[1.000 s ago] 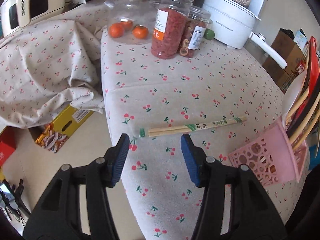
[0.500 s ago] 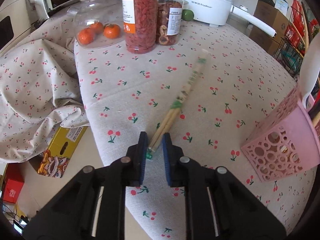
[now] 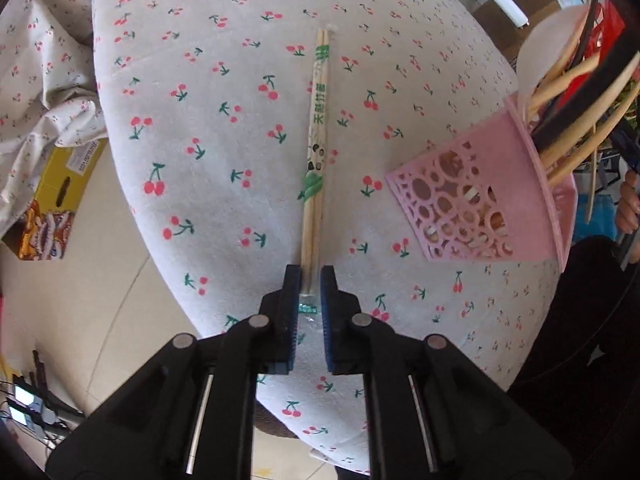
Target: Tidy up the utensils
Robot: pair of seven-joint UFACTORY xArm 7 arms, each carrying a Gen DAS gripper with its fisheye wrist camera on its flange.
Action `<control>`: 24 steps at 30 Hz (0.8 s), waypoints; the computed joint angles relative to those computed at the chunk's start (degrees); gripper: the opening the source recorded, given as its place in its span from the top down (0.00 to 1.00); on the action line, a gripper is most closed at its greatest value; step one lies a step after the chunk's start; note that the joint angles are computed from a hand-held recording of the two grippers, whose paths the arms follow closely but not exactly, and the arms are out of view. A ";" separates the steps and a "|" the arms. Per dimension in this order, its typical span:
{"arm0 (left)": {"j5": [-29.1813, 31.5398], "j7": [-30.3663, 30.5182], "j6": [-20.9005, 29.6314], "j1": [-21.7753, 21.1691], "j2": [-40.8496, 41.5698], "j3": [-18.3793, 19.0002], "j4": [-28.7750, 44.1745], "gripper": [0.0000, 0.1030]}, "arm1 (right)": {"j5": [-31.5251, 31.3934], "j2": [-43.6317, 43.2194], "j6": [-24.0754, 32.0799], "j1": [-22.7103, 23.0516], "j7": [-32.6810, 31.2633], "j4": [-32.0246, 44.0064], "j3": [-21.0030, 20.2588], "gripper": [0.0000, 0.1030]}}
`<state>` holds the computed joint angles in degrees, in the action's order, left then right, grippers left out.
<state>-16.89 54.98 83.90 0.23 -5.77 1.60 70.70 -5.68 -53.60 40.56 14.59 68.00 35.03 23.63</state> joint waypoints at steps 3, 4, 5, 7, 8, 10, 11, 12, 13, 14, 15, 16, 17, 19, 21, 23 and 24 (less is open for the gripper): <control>-5.68 -1.18 -5.08 -0.20 -1.87 0.27 -1.89 0.76 | -0.10 -0.22 -0.12 0.01 0.04 0.04 0.03 0.91; -7.57 -0.91 -6.73 -0.45 -2.35 0.32 -2.71 0.75 | -0.11 -0.27 -0.17 0.00 0.06 0.06 0.04 0.91; -8.81 -0.60 -8.41 -0.77 -2.80 0.22 -3.65 0.75 | -0.10 -0.34 -0.14 -0.03 0.11 0.06 0.04 0.91; -9.38 -0.65 -10.21 -1.58 -2.58 -0.27 -4.74 0.75 | -0.04 -0.64 0.01 -0.02 0.25 -0.06 0.02 0.91; -8.23 -1.36 -11.15 -1.94 -2.49 -0.75 -5.41 0.75 | 0.01 -0.84 0.09 -0.02 0.33 -0.14 -0.02 0.91; -6.99 -0.89 -13.22 -2.49 -4.00 -1.05 -7.53 0.93 | 0.12 -1.27 0.28 -0.03 0.49 -0.27 -0.11 0.91; -5.89 -2.16 -12.19 -2.53 -3.85 -0.89 -7.47 0.94 | 0.18 -1.51 0.28 -0.01 0.53 -0.36 -0.18 0.91; -5.87 -3.58 -12.52 -2.40 -4.59 -0.68 -8.16 0.94 | 0.25 -1.68 0.23 0.01 0.53 -0.43 -0.25 0.91; -4.84 -4.94 -12.54 -2.23 -5.19 -0.59 -8.72 0.94 | 0.35 -1.84 0.09 0.04 0.54 -0.54 -0.34 0.91; -4.16 -6.01 -12.53 -2.02 -5.92 -0.34 -9.40 0.94 | 0.49 -1.93 -0.12 0.11 0.54 -0.65 -0.44 0.91; -3.50 -7.18 -11.26 -1.73 -6.02 0.07 -9.29 0.94 | 0.68 -1.95 -0.39 0.24 0.47 -0.75 -0.58 0.91; -2.94 -8.40 -8.80 -1.38 -5.91 0.55 -8.81 0.94 | 0.87 -1.86 -0.64 0.31 0.45 -0.75 -0.67 0.91; -2.22 -9.66 -5.51 -1.13 -5.57 0.82 -7.62 0.94 | 1.05 -1.87 -0.95 0.45 0.37 -0.85 -0.80 0.91; -0.27 -8.72 0.72 -0.84 -5.11 1.22 -6.08 0.94 | 1.24 -1.79 -1.40 0.53 0.24 -0.82 -0.83 0.91; 1.78 -8.46 1.02 -0.69 -6.20 0.76 -6.66 0.91 | 1.24 -1.60 -1.66 0.50 0.04 -0.57 -0.69 0.91; 1.12 -9.54 -1.48 -0.78 -7.23 0.50 -7.61 0.80 | 1.23 -1.42 -1.88 0.45 -0.09 -0.35 -0.55 0.91; 0.02 -10.54 -3.24 -0.93 -7.45 0.39 -7.95 0.77 | 1.22 -1.31 -1.90 0.37 -0.06 -0.24 -0.40 0.91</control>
